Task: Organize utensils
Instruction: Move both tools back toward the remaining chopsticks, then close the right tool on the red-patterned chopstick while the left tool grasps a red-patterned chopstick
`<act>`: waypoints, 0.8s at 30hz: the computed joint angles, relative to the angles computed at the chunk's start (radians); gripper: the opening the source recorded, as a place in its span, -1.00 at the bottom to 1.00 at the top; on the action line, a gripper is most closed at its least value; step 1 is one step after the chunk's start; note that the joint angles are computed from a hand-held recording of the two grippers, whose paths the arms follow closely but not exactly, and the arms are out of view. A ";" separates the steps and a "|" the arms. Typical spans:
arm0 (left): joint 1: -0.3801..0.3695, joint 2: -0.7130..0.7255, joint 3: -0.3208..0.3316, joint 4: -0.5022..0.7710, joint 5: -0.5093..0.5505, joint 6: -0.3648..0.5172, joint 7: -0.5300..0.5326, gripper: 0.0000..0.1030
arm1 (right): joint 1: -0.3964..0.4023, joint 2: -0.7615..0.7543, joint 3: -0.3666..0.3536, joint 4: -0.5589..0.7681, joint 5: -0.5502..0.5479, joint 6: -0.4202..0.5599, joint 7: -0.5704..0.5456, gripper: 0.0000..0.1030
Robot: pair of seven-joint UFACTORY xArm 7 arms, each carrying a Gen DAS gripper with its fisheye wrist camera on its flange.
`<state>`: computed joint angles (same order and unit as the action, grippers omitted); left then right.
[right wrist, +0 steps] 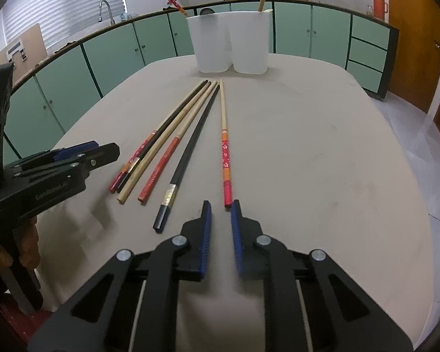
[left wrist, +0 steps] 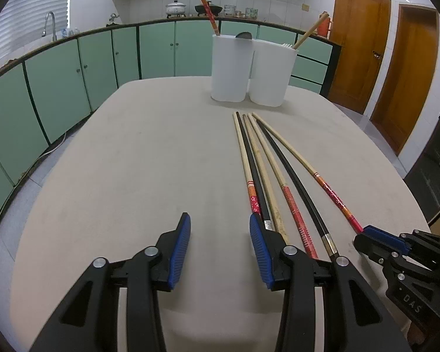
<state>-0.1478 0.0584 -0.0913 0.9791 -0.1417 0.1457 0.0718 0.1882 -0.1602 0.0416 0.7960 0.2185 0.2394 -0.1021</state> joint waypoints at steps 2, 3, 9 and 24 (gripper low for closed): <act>0.000 -0.001 -0.001 -0.001 -0.003 0.000 0.003 -0.19 | 0.001 0.005 -0.004 0.003 0.012 -0.003 0.000 -0.79; 0.000 0.000 -0.002 0.000 -0.008 0.000 0.007 -0.19 | -0.002 0.008 -0.002 0.004 0.006 -0.006 0.005 -0.80; 0.001 -0.005 0.000 -0.005 -0.021 0.002 0.014 -0.19 | -0.008 0.024 0.005 0.015 -0.015 -0.020 0.033 -0.82; 0.001 -0.021 0.003 -0.025 -0.017 -0.010 0.005 -0.19 | -0.029 0.051 0.023 0.028 -0.072 -0.050 0.067 -0.89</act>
